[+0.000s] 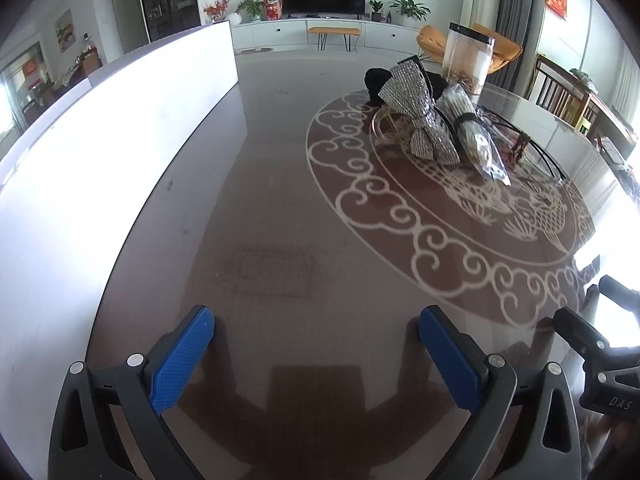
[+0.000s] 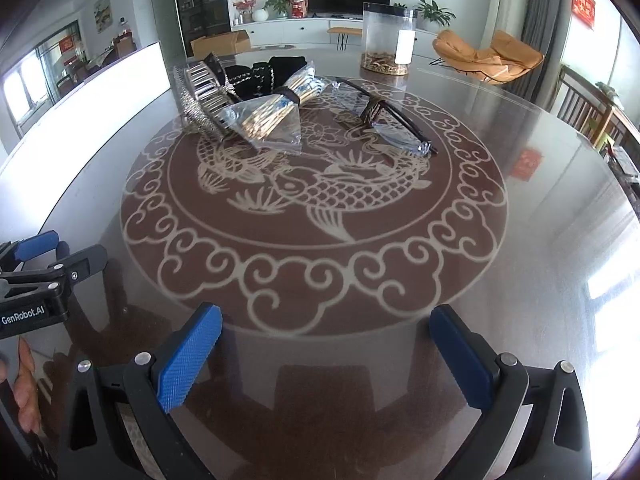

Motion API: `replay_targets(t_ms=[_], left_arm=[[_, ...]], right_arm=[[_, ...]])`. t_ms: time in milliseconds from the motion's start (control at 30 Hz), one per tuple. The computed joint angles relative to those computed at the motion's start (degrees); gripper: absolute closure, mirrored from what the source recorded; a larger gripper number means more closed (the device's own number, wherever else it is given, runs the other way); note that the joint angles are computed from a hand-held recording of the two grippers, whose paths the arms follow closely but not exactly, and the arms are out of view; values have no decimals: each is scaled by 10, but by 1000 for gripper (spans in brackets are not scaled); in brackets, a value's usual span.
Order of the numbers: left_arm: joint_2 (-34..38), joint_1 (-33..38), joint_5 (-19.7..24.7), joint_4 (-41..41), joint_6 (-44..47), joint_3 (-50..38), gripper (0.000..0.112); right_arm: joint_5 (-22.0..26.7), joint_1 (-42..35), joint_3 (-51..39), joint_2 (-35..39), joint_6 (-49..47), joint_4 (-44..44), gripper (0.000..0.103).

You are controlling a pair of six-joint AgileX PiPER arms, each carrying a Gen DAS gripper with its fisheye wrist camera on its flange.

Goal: Organize objects

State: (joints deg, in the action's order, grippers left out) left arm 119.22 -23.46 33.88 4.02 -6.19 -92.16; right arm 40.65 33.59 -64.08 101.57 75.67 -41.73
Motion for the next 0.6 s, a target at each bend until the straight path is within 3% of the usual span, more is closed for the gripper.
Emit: replay_targets(t_ms=[600], left_arm=[[8,-4,-2,6,-11,-8,9]], right_arm=[[-14,-7,-1,4,-10,-4,0]])
